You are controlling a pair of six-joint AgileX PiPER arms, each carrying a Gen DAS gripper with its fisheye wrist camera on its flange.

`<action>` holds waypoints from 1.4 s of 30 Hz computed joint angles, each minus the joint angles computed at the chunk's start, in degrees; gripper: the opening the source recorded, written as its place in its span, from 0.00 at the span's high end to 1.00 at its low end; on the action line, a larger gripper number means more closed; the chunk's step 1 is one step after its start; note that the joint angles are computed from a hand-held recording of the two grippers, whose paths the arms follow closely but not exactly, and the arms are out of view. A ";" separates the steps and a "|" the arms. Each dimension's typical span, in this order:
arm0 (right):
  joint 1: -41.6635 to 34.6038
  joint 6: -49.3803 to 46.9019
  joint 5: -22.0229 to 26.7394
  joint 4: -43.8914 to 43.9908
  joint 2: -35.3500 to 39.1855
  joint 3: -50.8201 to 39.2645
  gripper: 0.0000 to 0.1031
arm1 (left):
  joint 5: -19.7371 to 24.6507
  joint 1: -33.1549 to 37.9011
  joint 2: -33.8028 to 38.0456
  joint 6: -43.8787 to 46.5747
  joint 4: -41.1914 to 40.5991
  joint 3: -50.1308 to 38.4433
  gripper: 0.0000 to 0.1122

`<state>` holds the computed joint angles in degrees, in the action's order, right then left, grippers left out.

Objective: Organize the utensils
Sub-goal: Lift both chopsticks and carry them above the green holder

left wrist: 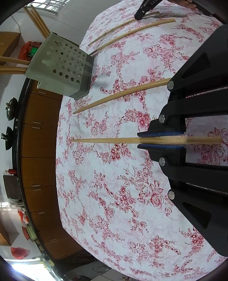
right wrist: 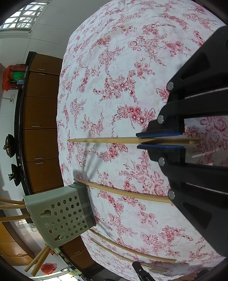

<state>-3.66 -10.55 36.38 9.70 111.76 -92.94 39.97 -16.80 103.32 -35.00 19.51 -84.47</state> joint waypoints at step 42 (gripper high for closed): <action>-4.31 -20.81 4.93 34.79 -10.45 -23.02 0.92 | 0.11 -6.83 -4.61 4.62 2.57 -28.55 0.93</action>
